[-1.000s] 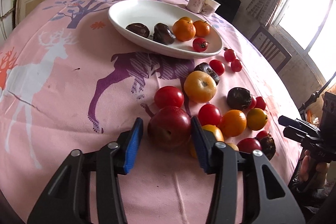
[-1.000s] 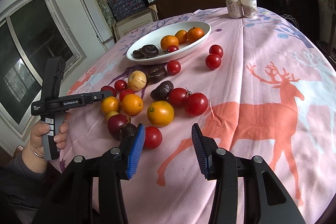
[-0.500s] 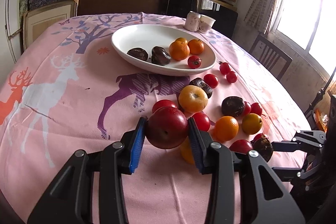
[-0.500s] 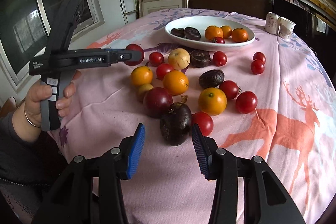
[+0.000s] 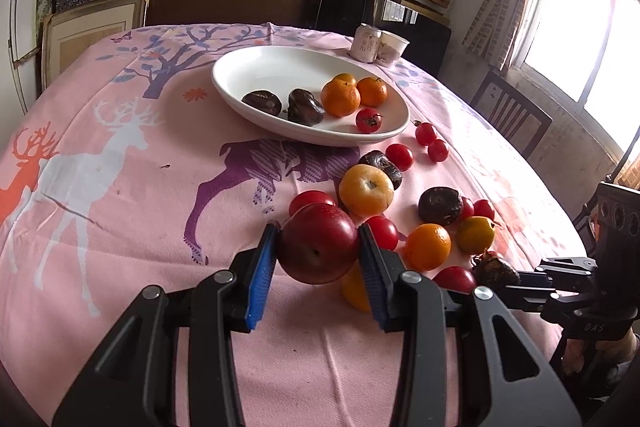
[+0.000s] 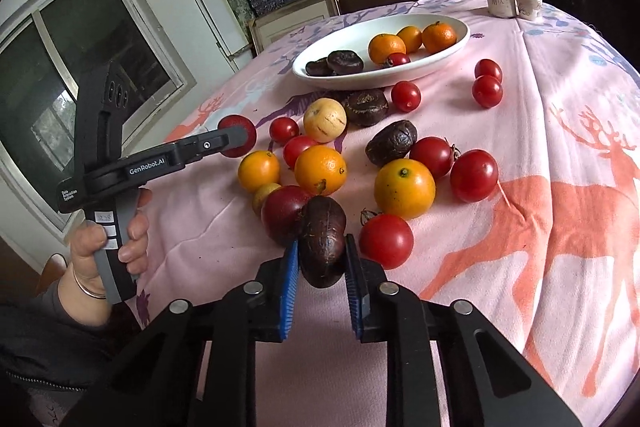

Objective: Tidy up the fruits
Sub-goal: 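Grasp a red apple with the left tool while the right tool grasps a dark fig, then place both held fruits on the white plate and open both tools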

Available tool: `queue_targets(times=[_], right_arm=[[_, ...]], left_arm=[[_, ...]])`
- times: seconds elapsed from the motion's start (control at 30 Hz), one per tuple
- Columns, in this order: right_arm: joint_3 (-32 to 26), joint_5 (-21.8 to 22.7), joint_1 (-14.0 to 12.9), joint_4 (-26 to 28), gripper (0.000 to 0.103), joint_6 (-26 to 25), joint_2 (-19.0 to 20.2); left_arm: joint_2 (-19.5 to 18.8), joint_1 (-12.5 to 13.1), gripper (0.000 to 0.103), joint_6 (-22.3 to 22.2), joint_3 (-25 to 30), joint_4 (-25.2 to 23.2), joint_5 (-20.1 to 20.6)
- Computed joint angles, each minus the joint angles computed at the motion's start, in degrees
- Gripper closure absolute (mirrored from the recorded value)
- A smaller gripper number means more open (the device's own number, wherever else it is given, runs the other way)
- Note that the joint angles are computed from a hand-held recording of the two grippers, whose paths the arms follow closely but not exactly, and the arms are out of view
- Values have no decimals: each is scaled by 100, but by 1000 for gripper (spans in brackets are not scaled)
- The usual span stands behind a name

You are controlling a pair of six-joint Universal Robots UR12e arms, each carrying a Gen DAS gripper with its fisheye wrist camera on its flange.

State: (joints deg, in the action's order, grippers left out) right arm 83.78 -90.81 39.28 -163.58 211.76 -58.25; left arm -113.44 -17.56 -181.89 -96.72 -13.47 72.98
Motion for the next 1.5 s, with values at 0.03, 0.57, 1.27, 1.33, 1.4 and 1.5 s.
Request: queue_targets(times=[0.03,0.57,1.27,1.33,1.4,1.5], right_arm=[[33,36,-12,-79,82,8,-19],[-185,302,-313,-614,82,3,-55],[-1440,-462,-625,506,59,41,588],[-1139,-461,-577,321,53,40,427],[-791,-501,-505,123,46,51,253],[-262,-682,-367,-162,42,143,13]], left_arm=[[4,-1,64,1,-8,26,3],[-134,43,63,-106,391,-105,-22],[-1062,-130,29,-157,2160,-870,563],[-798,-134,24,-11,1755,-719,534],[-531,-150,24,289,1349,-733,511],[-196,-206,24,796,782,-780,641]])
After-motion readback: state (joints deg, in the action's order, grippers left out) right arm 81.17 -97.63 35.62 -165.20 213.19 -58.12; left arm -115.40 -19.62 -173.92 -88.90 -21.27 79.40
